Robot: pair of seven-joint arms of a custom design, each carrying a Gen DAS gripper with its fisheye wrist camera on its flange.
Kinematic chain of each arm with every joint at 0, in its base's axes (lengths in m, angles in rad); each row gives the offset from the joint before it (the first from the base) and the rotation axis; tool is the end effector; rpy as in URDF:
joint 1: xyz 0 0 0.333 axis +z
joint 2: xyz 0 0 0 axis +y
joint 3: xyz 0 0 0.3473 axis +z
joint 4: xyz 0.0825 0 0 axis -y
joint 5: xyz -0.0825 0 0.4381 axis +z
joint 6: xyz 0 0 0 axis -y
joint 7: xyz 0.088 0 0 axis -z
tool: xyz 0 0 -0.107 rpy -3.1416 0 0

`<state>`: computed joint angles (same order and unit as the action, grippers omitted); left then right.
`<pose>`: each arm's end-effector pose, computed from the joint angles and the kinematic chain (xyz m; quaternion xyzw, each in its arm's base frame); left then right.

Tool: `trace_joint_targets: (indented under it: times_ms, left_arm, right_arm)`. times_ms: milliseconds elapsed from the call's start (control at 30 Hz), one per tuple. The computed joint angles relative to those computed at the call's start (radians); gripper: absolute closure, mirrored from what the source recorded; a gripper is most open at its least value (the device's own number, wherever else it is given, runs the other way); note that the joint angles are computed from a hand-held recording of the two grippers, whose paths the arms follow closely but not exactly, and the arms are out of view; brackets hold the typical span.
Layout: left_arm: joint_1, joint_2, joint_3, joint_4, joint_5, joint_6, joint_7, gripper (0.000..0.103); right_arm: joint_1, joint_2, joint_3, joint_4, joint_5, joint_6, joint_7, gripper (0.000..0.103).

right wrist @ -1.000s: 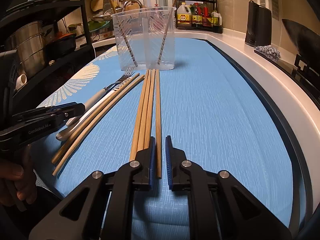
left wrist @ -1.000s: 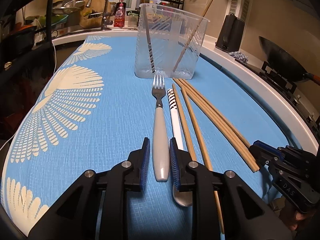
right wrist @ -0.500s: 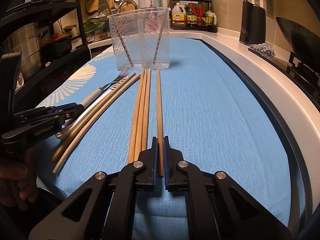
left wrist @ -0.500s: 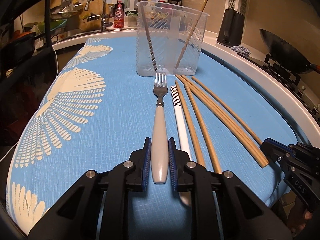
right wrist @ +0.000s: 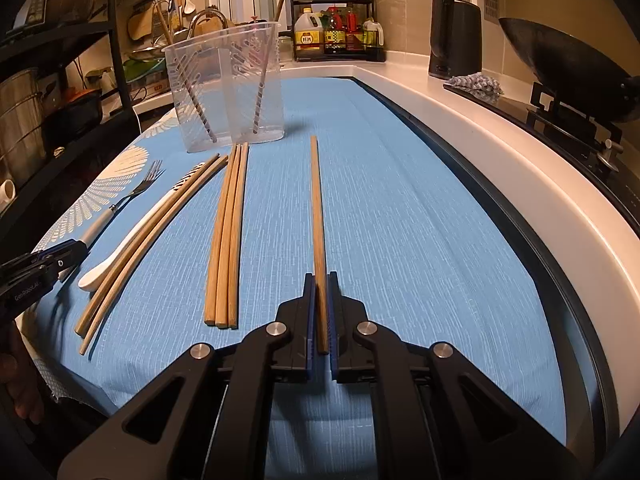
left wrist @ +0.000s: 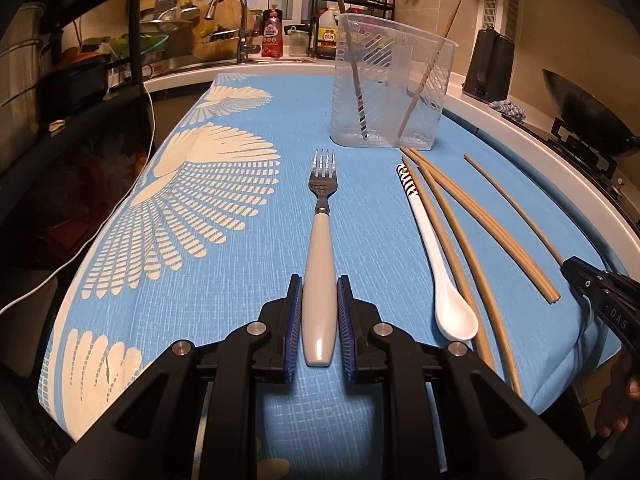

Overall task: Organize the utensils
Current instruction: 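Close the left tool on the fork handle while the right tool grasps a chopstick, then lift the white fork with the left tool while the right tool lifts its chopstick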

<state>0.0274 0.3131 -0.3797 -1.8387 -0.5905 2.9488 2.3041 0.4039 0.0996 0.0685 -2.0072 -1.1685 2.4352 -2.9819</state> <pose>0.7026 -0.1909 0.4556 -0.4684 0.7749 -0.3814 0.1862 0.5839 0.2946 0.4461 -0.4788 0.7591 -0.3555 0.2610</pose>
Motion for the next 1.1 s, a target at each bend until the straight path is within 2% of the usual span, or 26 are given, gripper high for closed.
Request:
trace_joint_targets:
  times_ms: [300,433,567,733,1100]
  left_arm:
    - [-0.003,0.016,-0.013,-0.003,0.049,0.061,-0.016,0.079]
    - [0.018,0.018,-0.036,-0.007,0.058,0.072,-0.016,0.079]
    - [0.045,0.016,-0.062,-0.010,0.044,0.065,-0.001,0.085]
    - [0.061,0.000,-0.076,-0.023,0.007,0.042,0.041,0.085]
    - [0.033,0.002,-0.053,-0.018,-0.017,0.054,0.063,0.085]
  right_arm:
    - [0.003,0.005,-0.001,0.005,-0.004,-0.001,0.000,0.096]
    - [0.002,0.003,-0.003,0.002,-0.009,0.007,0.004,0.097]
    - [0.004,0.000,-0.001,-0.001,-0.012,-0.010,0.030,0.097]
    - [0.004,-0.006,0.003,-0.006,-0.001,-0.045,0.062,0.097]
    - [-0.001,-0.008,0.005,-0.008,-0.002,-0.040,0.043,0.096]
